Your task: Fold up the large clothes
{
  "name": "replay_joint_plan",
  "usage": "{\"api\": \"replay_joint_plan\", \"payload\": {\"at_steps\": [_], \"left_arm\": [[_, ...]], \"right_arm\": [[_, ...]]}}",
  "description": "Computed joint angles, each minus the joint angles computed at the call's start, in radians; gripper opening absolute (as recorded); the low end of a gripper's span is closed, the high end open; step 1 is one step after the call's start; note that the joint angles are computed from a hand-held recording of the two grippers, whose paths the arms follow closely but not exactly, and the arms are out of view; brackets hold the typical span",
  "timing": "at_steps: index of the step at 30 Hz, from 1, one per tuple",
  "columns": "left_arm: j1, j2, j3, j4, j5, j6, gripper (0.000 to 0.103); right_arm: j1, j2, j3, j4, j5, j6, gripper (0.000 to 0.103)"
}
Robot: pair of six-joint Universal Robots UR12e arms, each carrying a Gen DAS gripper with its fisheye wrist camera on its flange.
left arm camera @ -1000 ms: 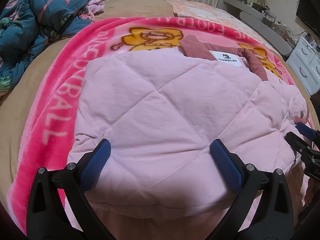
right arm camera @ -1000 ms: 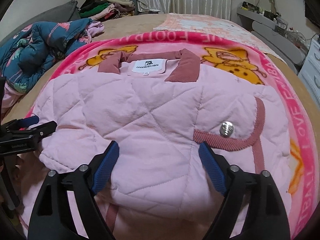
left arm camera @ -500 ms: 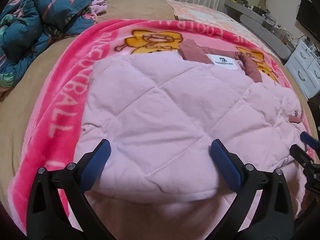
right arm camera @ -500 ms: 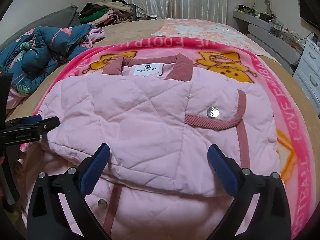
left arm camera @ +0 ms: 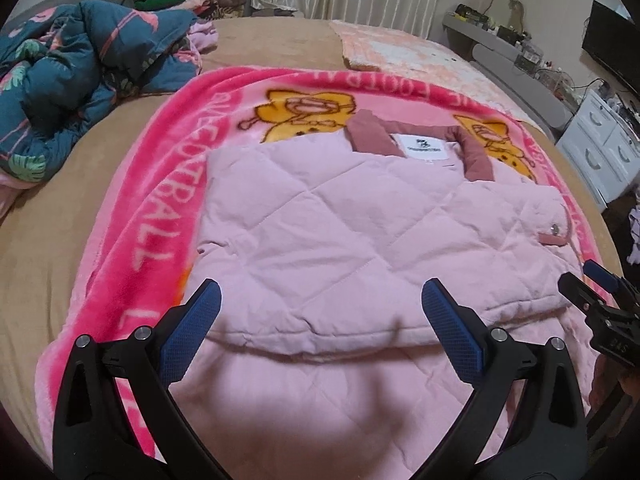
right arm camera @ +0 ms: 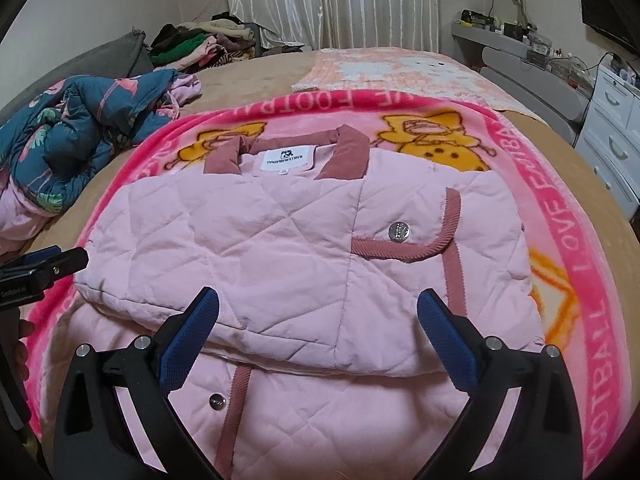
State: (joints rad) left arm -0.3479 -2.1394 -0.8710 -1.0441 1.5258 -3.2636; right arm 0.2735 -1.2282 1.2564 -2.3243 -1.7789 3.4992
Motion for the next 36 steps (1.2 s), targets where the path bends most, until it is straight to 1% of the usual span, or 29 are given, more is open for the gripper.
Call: {"api": "replay_joint_plan", "payload": {"at_steps": [6, 13, 16, 36], "left_arm": [[-0.004, 0.029, -0.030, 0.018, -0.008, 0.004, 0.094], [-0.008, 0.073, -0.079, 0.071, -0.014, 0.004, 0.094], [-0.009, 0.088, -0.094, 0.081, -0.014, 0.002, 0.094], [-0.025, 0.208, -0.233, 0.198, -0.009, 0.018, 0.094]], "right_arm": [[0.009, -0.019, 0.007, -0.022, -0.006, -0.001, 0.099], [0.019, -0.047, 0.019, -0.044, -0.014, -0.009, 0.099], [0.025, -0.061, 0.028, -0.058, -0.019, -0.010, 0.099], [0.069, -0.171, 0.119, -0.144, -0.099, -0.014, 0.099]]}}
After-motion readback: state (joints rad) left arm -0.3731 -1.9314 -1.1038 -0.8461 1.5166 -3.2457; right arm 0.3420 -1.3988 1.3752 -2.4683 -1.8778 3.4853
